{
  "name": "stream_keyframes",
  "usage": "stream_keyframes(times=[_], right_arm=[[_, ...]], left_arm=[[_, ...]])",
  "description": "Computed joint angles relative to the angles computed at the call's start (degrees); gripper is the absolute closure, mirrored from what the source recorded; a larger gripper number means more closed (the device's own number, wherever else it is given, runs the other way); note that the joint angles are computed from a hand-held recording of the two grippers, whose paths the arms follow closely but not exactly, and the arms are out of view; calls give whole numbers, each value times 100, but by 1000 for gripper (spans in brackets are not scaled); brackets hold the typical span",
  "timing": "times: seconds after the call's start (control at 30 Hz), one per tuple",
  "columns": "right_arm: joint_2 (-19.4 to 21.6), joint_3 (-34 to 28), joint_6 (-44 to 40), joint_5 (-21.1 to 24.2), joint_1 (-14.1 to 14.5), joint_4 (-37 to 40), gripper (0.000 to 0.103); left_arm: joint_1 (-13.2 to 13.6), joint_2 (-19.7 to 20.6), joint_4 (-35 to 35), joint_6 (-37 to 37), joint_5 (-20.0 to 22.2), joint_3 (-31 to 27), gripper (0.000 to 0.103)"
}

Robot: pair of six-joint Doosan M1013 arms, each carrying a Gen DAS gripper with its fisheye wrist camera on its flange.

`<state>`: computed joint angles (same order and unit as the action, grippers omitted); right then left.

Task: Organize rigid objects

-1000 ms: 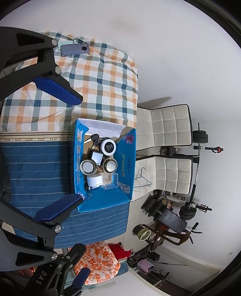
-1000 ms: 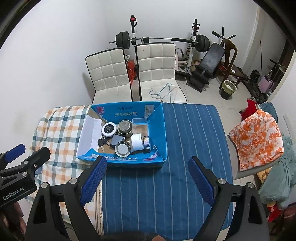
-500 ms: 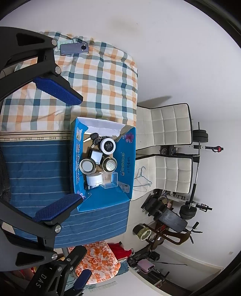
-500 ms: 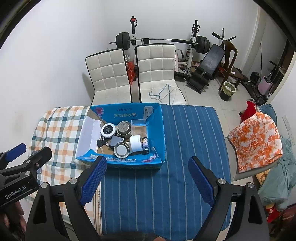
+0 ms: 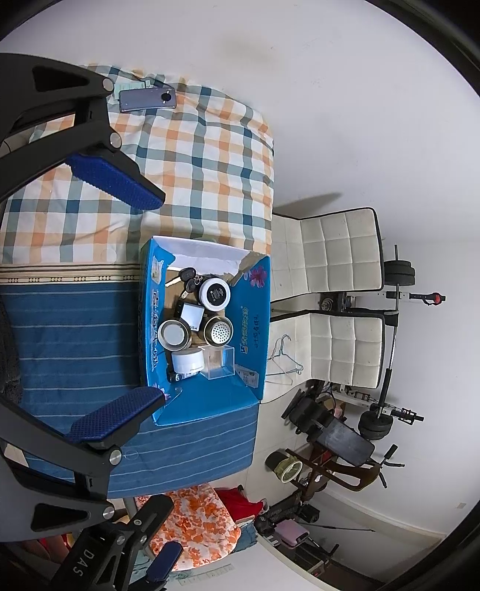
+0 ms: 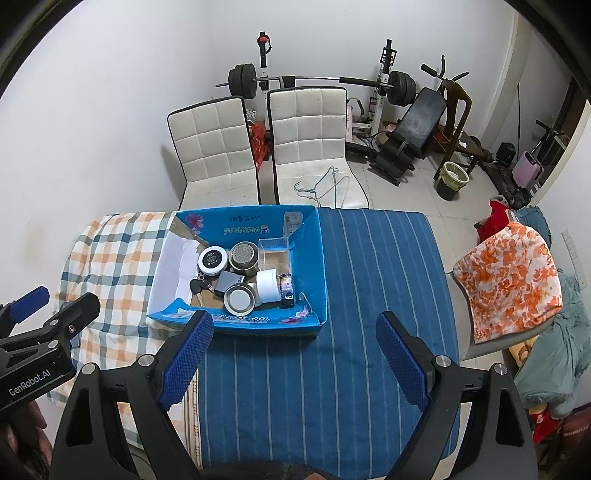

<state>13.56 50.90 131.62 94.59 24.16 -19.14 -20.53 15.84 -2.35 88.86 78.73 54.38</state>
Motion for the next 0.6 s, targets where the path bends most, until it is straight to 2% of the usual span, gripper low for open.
stream_keyframes(times=[0.6], right_arm=[[55,-102,-1,52,8,-63,11]], left_arm=[[21,32,18,51,47,-40,5]])
